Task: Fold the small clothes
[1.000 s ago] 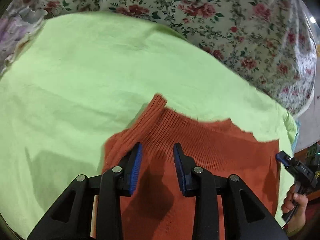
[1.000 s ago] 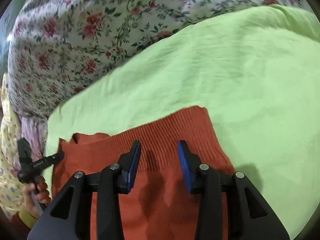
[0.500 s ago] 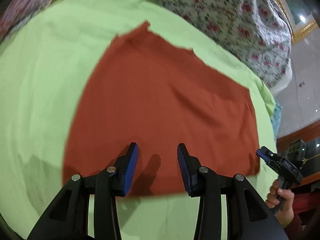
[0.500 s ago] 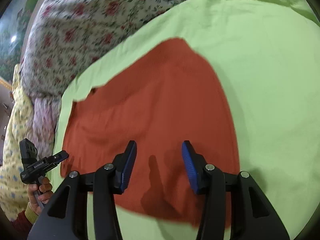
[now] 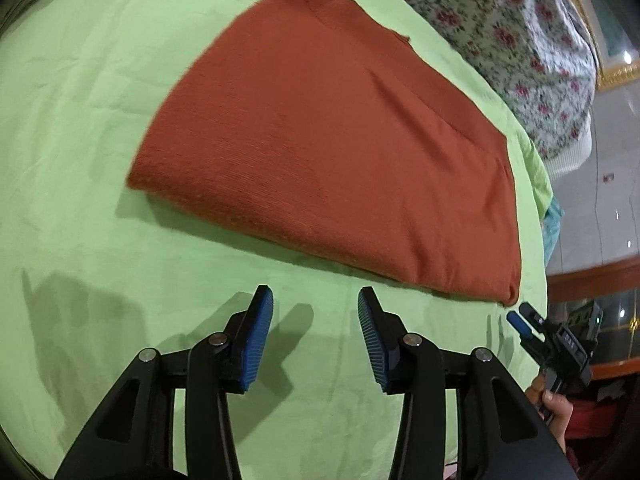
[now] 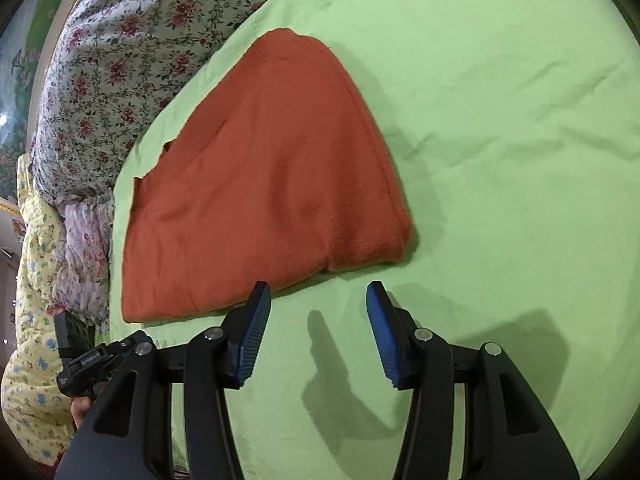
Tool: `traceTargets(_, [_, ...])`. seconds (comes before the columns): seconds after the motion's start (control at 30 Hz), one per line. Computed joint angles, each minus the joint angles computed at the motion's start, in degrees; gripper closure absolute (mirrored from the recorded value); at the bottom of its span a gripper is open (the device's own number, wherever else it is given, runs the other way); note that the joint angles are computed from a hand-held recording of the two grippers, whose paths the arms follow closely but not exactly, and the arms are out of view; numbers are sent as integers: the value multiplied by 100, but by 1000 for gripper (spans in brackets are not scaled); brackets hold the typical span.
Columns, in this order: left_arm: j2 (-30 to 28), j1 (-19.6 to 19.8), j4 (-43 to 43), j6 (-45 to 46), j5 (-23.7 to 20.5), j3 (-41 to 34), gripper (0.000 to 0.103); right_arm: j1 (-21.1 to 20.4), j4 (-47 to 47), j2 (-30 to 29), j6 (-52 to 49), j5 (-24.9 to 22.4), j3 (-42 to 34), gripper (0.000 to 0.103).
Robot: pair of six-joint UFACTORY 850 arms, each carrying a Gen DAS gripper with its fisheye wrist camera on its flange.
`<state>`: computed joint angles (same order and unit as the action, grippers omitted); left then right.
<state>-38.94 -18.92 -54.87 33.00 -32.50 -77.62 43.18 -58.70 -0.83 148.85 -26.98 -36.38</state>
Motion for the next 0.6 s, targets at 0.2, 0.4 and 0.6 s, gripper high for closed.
traceTargets(0.2, [-173, 178, -611, -97, -224, -156, 47, -56, -170, -218, -344, 33, -286, 52])
traceTargets(0.4, [-415, 270, -1449, -210, -232, -330, 34, -121, -385, -291, -142, 77, -354, 52])
traceTargets(0.6, [-608, 141, -1385, -618, 244, -591, 34, -166, -373, -406, -299, 217, -461, 51])
